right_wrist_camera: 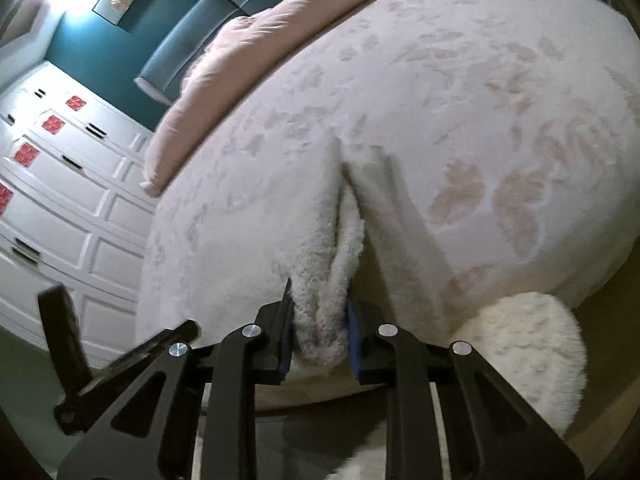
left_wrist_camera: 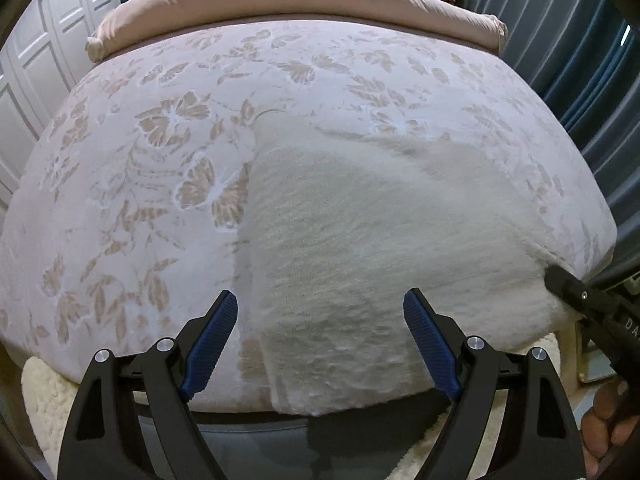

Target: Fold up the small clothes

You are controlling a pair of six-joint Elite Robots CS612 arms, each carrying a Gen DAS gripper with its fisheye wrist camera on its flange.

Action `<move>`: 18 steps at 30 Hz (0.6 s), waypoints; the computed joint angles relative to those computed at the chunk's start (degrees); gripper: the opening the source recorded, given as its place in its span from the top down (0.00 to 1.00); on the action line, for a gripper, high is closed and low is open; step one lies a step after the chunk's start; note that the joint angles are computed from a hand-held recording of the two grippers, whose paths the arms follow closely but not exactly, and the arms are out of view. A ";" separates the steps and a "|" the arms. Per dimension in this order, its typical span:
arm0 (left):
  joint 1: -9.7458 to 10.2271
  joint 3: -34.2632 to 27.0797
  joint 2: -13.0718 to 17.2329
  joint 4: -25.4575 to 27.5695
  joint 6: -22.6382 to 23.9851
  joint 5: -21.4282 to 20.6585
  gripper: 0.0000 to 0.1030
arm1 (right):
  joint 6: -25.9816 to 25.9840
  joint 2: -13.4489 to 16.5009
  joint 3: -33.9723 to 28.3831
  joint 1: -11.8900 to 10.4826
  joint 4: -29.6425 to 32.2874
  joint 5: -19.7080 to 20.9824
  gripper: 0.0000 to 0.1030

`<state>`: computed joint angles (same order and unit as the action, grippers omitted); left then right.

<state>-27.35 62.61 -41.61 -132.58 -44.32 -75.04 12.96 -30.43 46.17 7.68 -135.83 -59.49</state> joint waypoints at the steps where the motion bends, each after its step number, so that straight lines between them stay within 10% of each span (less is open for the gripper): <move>1: -0.01 -0.34 0.26 0.69 -0.07 -0.10 0.20 | -1.44 0.71 -1.05 0.21 3.21 -2.03 0.80; 4: -0.05 -1.19 0.91 3.35 -0.38 -0.09 0.20 | -2.05 3.74 -5.18 0.49 13.77 -4.58 0.77; 13: -0.15 -1.59 1.32 6.07 -0.43 1.54 0.20 | -6.14 1.95 -7.14 2.71 9.27 -18.43 0.64; 18: -0.14 -1.97 1.63 6.53 -0.48 1.64 0.20 | -8.22 6.29 -16.42 2.41 9.75 -14.52 0.47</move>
